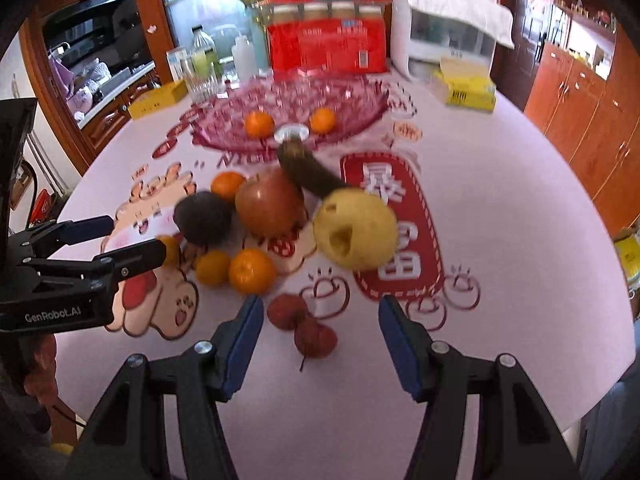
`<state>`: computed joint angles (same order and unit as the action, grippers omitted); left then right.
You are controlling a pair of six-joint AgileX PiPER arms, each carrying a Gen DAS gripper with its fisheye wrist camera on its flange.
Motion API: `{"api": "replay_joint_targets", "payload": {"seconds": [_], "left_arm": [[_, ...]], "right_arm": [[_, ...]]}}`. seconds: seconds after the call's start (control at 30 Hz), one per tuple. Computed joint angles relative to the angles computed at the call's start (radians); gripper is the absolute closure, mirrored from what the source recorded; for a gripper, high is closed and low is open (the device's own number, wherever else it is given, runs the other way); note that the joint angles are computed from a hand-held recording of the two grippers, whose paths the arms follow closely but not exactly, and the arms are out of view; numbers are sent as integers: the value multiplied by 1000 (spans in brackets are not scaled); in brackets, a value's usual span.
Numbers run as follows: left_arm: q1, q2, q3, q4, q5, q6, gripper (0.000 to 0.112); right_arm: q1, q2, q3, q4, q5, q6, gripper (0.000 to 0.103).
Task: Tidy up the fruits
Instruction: 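Grasp a small mandarin with the left tool while the right tool grasps a red lychee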
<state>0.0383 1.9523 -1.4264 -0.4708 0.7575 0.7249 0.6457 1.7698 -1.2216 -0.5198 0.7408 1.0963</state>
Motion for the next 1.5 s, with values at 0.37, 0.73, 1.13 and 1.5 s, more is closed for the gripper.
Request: {"api": "replay_joint_targets", "payload": {"seconds": [0.37, 0.73, 1.13, 1.5], "left_arm": [[-41, 69, -3, 5, 4, -5, 43], [-60, 143, -73, 16, 52, -48, 62], [-69, 181, -123, 3, 74, -62, 74], [-65, 196, -138, -37, 95, -48, 85]], "right_arm": [[-35, 28, 55, 83, -84, -58, 52], [-73, 77, 45, 219, -140, -219, 64], [-127, 80, 44, 272, -145, -280, 72], [-139, 78, 51, 301, -160, -317, 73]]}}
